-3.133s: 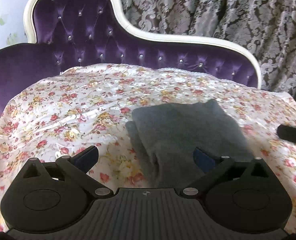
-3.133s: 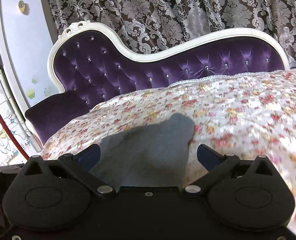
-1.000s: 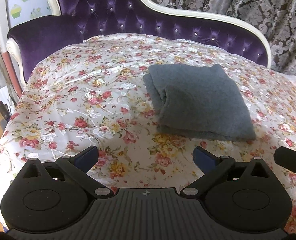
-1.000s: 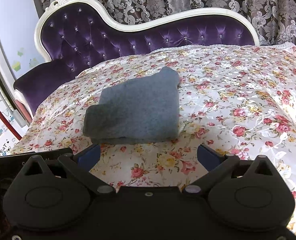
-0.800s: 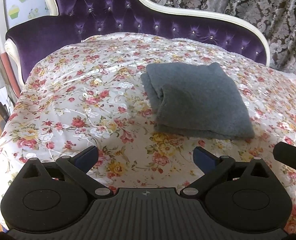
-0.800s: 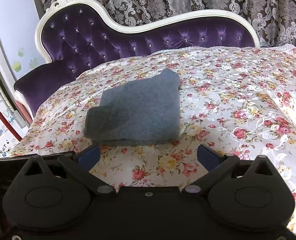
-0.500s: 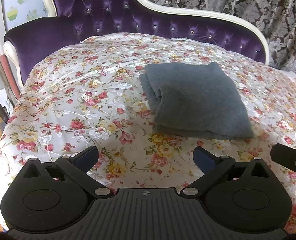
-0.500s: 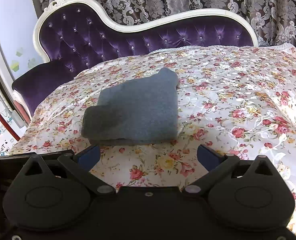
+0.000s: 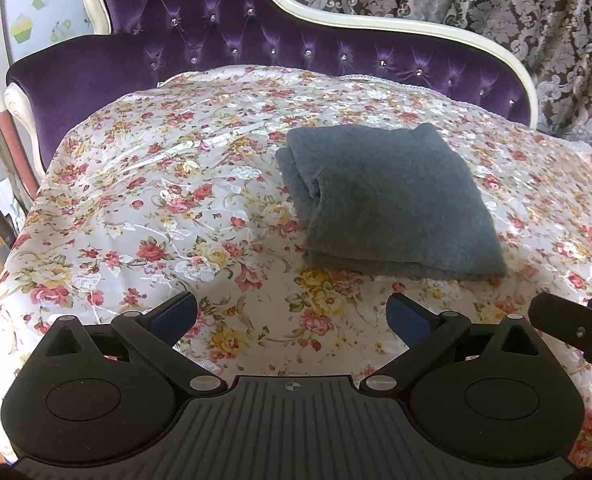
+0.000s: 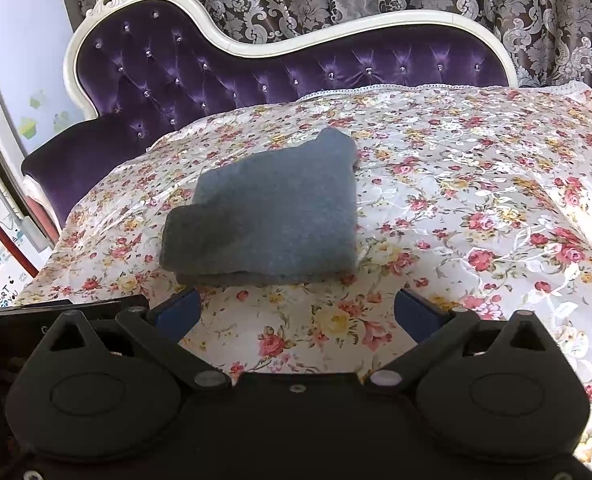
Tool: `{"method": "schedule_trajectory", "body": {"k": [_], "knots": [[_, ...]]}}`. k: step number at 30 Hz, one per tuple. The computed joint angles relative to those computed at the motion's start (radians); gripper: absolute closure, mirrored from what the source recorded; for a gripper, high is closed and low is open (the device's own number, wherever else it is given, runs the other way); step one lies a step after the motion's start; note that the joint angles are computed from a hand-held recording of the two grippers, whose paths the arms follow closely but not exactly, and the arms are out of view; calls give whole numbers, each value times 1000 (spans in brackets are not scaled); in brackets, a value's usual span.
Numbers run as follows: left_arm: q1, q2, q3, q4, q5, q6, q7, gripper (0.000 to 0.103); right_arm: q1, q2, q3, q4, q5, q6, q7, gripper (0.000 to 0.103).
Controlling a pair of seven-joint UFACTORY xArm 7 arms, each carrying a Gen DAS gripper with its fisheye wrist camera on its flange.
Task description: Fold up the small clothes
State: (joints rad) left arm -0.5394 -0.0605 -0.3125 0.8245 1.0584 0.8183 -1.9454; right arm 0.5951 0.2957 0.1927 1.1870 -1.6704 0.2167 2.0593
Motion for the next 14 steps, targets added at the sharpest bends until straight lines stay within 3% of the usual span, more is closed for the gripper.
{"method": "schedule_trajectory", "body": {"k": [8, 14], "knots": [[-2, 7, 1, 17, -6, 4, 42, 1, -11, 14, 2, 14, -24, -22, 26, 1], [1, 9, 6, 20, 4, -8, 43, 1, -9, 27, -6, 25, 27, -22, -38, 1]]}}
